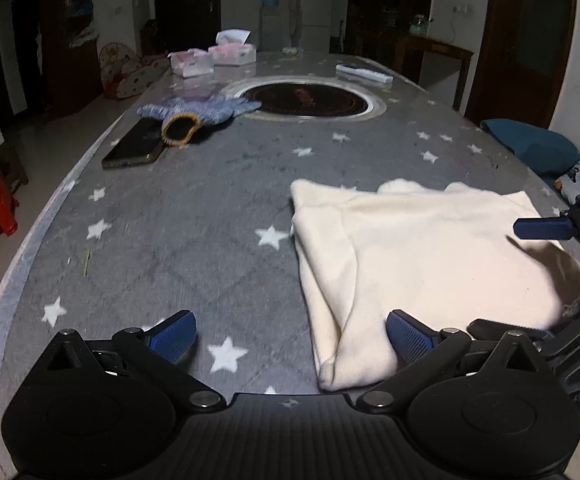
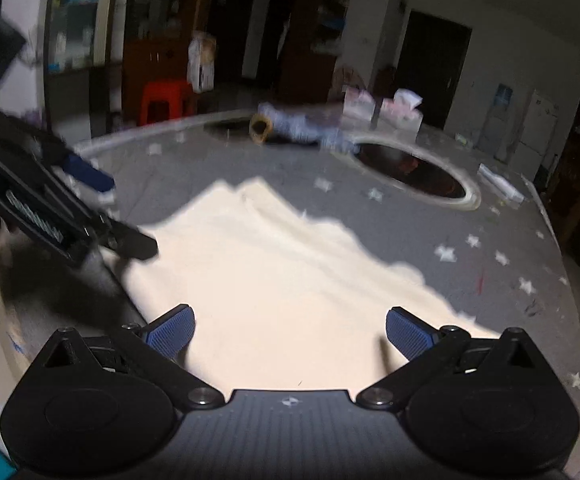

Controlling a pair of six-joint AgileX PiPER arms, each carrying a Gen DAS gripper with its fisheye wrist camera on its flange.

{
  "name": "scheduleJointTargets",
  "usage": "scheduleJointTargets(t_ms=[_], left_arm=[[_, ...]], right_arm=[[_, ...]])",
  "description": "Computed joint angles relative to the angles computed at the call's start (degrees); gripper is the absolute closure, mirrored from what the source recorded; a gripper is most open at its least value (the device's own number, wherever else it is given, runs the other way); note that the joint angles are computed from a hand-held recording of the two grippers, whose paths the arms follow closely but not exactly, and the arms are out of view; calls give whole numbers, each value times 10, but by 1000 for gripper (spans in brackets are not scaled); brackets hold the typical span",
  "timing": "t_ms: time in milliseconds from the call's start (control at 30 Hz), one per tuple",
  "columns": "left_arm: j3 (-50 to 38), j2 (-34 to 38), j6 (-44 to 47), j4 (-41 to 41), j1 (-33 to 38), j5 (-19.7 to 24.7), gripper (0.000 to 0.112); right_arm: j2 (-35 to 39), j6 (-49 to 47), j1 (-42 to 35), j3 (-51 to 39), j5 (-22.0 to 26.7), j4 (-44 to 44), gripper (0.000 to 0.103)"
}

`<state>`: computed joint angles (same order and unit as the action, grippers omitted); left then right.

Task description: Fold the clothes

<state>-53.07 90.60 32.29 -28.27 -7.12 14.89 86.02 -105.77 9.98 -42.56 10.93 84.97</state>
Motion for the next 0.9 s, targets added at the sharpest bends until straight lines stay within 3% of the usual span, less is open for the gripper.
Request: scheduleJointTargets(t_ms=[100,200,333,600,900], left_arm=[[5,-9,31,-31,9,4,9],[4,-8,26,-26,9,5,9],[2,-7,35,-46,15,15,9],[-23,-8,27,-72,53,39,9],[-66,9,-32,-81,88,95,9]], right_arm=[[-2,0,4,0,-1,4,0],[-12,-68,2,4,6,79,0],[14,-8,15,-4,-2,12,0],[-14,100,14,-15,27,-110,1],[-7,180,69,-42,65,-218,23]])
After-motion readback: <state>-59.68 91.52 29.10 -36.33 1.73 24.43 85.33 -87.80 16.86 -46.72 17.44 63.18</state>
